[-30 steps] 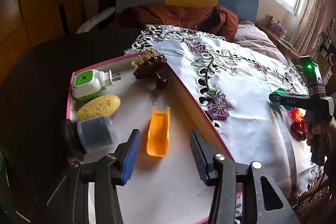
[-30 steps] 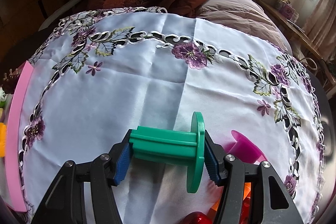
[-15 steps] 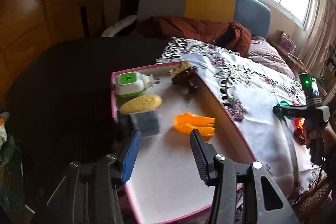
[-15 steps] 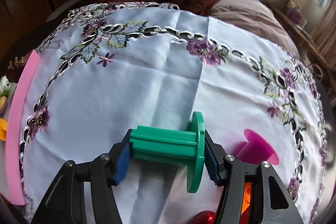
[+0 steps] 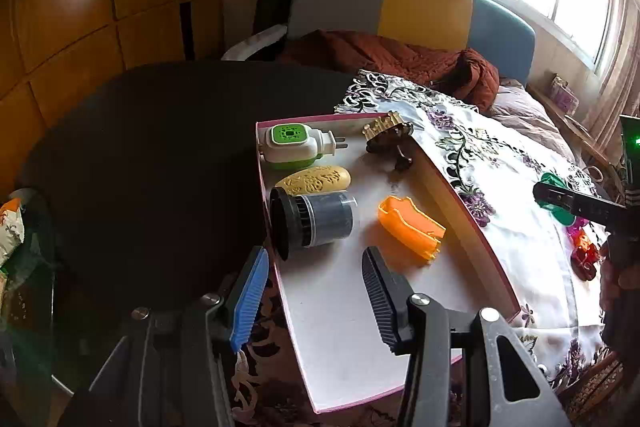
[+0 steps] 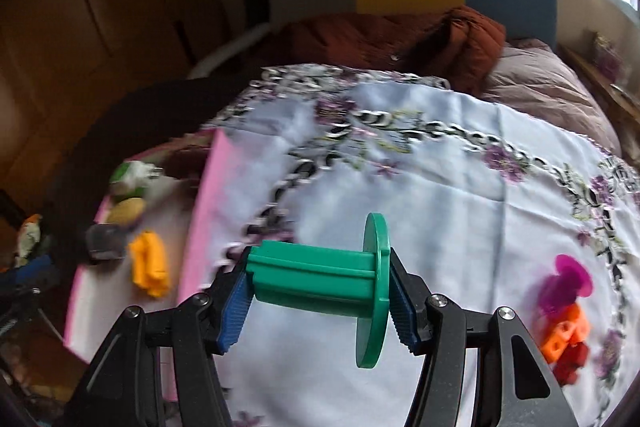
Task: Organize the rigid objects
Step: 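Carry the green spool toward the pink tray with the right tool, then lower the green spool into the tray beside the cylinder and open the right tool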
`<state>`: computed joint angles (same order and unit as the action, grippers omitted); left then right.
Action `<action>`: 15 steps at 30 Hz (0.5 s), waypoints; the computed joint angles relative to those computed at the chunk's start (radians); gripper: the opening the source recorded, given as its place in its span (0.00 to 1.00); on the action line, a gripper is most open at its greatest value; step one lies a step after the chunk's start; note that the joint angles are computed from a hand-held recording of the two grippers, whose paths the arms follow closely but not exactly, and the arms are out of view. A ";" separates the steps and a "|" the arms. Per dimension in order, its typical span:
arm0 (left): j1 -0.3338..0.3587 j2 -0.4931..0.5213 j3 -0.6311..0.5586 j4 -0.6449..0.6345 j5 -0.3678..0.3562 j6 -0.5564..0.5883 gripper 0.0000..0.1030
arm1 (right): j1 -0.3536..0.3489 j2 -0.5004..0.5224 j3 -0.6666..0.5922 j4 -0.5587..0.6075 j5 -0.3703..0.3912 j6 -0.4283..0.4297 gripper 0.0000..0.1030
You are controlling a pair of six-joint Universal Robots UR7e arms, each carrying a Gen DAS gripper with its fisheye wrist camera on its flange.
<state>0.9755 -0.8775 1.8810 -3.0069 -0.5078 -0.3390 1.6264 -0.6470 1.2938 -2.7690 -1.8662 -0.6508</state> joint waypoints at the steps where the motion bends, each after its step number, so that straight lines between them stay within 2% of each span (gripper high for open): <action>1: 0.000 0.000 0.000 -0.001 -0.001 0.001 0.48 | 0.001 -0.008 0.014 0.010 0.017 0.017 0.59; 8: 0.004 -0.007 0.004 0.012 0.016 -0.032 0.48 | 0.038 -0.025 0.098 -0.003 0.057 -0.029 0.59; 15: -0.002 -0.026 0.020 0.020 0.081 -0.081 0.49 | 0.074 -0.032 0.154 0.035 0.107 -0.086 0.59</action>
<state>0.9731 -0.9038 1.9011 -2.9871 -0.4265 -0.4203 1.7002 -0.6791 1.4478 -2.7340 -1.7591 -0.7365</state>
